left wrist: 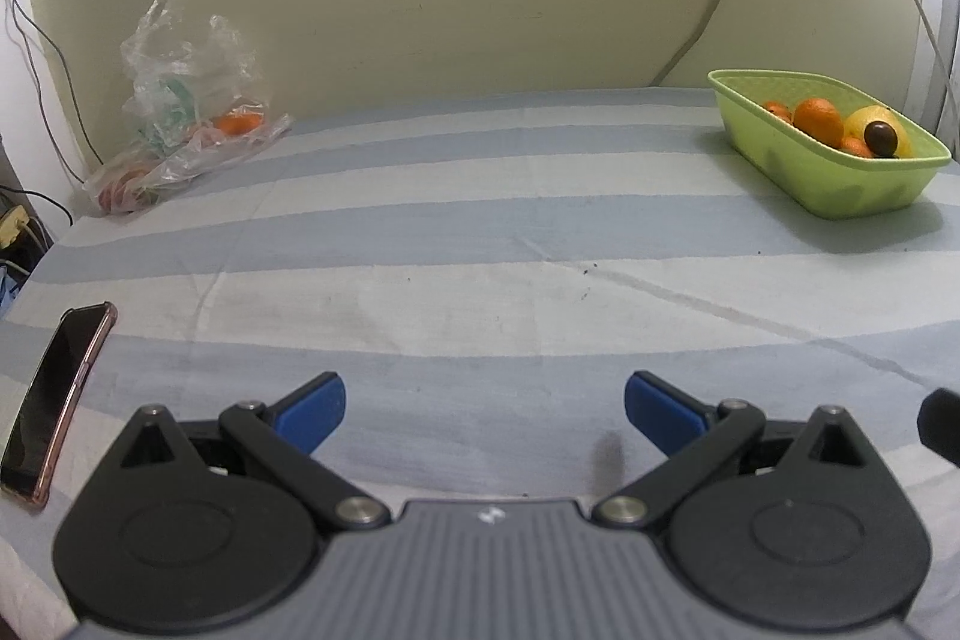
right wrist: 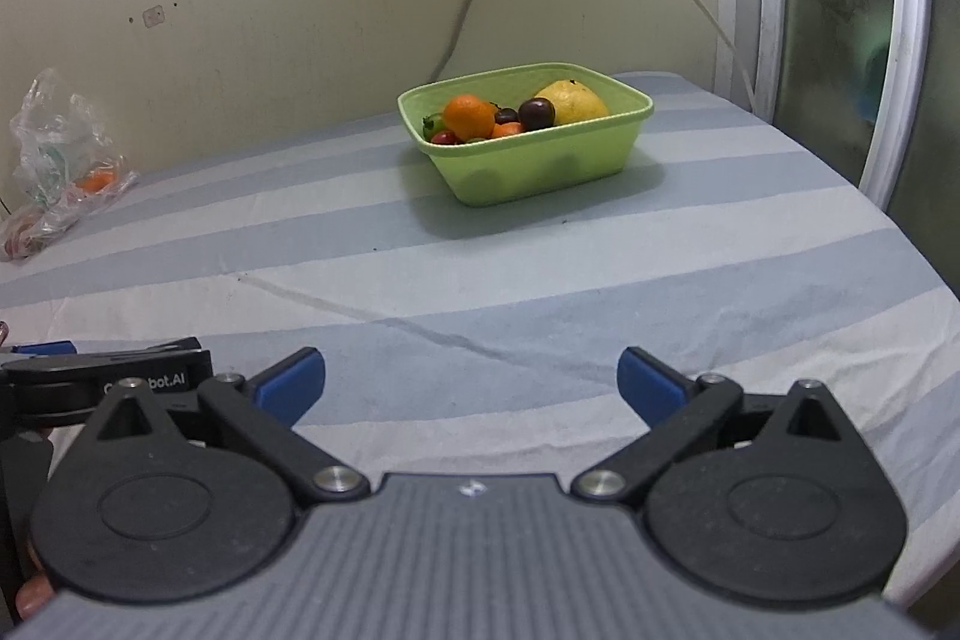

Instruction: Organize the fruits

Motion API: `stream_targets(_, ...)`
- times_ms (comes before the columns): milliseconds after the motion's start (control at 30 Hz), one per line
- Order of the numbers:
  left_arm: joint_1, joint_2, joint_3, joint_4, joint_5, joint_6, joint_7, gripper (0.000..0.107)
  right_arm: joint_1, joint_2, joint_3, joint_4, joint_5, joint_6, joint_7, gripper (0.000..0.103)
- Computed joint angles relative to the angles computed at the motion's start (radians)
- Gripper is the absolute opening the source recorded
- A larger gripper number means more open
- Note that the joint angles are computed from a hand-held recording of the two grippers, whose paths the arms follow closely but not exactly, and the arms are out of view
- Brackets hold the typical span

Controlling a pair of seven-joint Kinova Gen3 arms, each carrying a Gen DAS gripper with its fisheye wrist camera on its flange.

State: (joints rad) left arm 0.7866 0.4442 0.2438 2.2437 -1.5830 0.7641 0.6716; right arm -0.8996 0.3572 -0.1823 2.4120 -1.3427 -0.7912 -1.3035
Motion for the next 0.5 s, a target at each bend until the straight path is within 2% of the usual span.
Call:
stream_targets(300, 0.004, 0.006, 0.003, 0.002, -0.005, 0.009, 0.006, 0.103, 0.004, -0.001, -0.004, -0.017, -0.045, 0.023, 0.038, 0.103)
stream_targets(500, 0.006, 0.006, 0.004, 0.002, -0.003, 0.010, 0.006, 0.103, 0.012, -0.002, -0.006, -0.017, -0.039, 0.026, 0.036, 0.103)
